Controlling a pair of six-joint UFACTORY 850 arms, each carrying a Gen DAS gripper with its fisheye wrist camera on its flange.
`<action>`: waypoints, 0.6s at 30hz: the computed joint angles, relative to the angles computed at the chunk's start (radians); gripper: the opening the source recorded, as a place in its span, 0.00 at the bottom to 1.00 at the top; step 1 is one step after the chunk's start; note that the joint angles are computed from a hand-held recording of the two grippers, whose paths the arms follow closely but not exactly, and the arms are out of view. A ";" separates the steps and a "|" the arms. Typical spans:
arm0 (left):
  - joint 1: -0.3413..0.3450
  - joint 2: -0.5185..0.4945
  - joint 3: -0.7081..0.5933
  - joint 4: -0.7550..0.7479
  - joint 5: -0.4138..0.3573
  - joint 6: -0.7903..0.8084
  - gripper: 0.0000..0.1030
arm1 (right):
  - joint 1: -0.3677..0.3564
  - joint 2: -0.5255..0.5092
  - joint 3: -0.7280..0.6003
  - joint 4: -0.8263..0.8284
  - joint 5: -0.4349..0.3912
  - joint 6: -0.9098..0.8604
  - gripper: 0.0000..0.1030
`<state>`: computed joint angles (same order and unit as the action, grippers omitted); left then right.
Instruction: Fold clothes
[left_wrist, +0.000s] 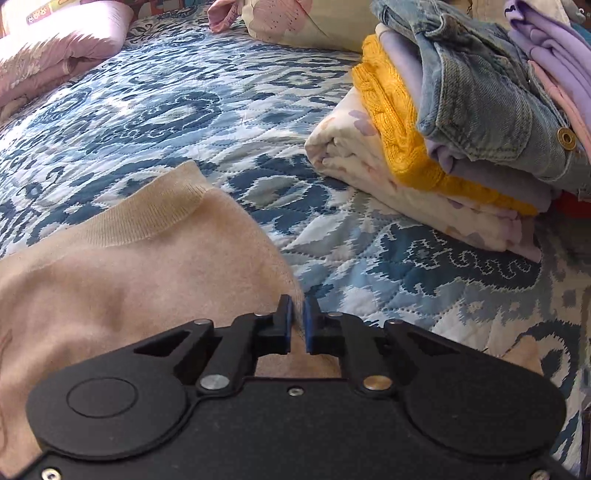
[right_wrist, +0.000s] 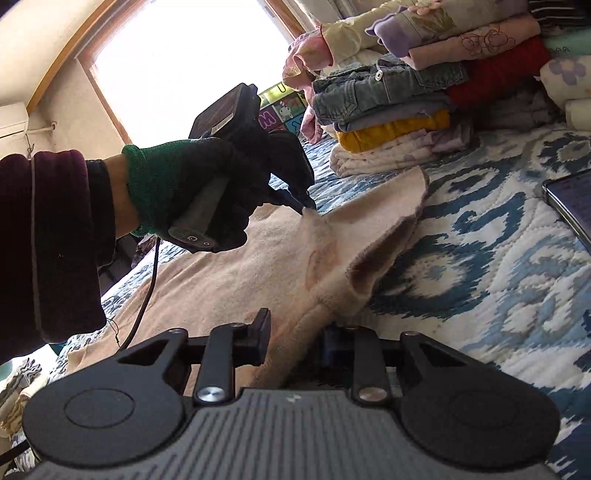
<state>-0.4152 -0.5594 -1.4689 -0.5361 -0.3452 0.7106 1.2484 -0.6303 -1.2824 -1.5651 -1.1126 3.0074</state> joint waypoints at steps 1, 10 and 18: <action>0.011 0.008 0.007 -0.073 -0.006 0.071 0.05 | 0.005 -0.005 -0.012 -0.002 -0.015 -0.035 0.21; 0.130 0.062 0.026 -0.421 -0.112 0.423 0.05 | 0.015 -0.064 -0.137 -0.044 -0.059 -0.342 0.12; 0.219 0.046 -0.007 -0.477 -0.202 0.551 0.05 | 0.012 -0.146 -0.298 -0.073 0.028 -0.576 0.11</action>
<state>-0.1962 -0.5136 -1.4761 -1.0126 -0.5472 1.2617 1.2606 -0.7758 -1.5802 -1.6383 -1.0847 2.4310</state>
